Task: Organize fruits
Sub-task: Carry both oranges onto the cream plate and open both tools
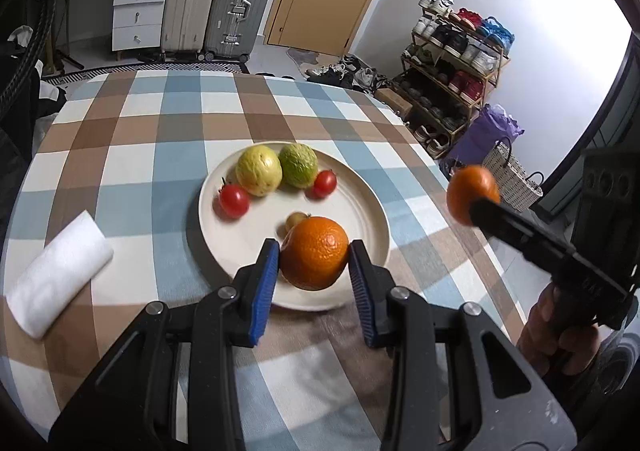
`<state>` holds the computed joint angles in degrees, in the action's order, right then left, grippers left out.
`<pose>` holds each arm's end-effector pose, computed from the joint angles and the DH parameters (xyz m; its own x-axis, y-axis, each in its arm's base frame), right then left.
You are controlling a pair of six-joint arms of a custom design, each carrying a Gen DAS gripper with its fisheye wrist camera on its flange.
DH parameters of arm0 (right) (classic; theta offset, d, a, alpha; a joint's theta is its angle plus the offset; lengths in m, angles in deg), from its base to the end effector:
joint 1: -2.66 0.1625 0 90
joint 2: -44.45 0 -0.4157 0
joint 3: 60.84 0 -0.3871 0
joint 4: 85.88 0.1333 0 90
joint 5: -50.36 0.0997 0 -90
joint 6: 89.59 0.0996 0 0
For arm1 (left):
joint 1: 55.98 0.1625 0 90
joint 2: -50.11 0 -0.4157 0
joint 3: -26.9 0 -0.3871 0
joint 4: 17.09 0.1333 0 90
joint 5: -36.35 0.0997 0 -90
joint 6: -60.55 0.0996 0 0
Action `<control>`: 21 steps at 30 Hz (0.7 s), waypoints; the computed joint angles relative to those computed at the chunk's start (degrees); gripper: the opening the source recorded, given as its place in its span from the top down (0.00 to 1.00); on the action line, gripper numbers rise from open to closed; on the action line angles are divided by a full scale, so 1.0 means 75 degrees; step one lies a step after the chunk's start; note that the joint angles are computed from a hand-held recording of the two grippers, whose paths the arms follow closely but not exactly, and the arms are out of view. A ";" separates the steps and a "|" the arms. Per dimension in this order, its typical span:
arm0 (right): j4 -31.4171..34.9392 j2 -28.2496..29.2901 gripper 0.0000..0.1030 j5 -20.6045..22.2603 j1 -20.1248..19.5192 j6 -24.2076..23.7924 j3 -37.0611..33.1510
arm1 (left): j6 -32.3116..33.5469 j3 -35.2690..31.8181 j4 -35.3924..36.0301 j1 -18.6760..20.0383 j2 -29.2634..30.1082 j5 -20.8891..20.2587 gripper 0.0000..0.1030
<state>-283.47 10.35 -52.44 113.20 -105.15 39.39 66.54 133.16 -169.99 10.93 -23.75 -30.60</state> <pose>0.3287 -0.5602 0.0348 -0.8587 -0.3855 0.3376 -0.5121 0.6211 -0.5933 -0.0669 -0.5963 0.3260 -0.8841 0.2598 -0.3885 0.4325 0.7697 -0.4696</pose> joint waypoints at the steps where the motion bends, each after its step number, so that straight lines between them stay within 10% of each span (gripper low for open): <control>1: 0.0225 0.0043 0.60 0.0106 0.0009 -0.0043 -0.0227 | 0.0005 -0.0076 0.0022 0.0026 0.0059 -0.0004 0.68; 21: 0.4037 0.1772 0.60 0.0033 -0.0169 0.0119 -0.3710 | -0.0042 -0.1278 0.0374 0.0866 0.1209 -0.0299 0.68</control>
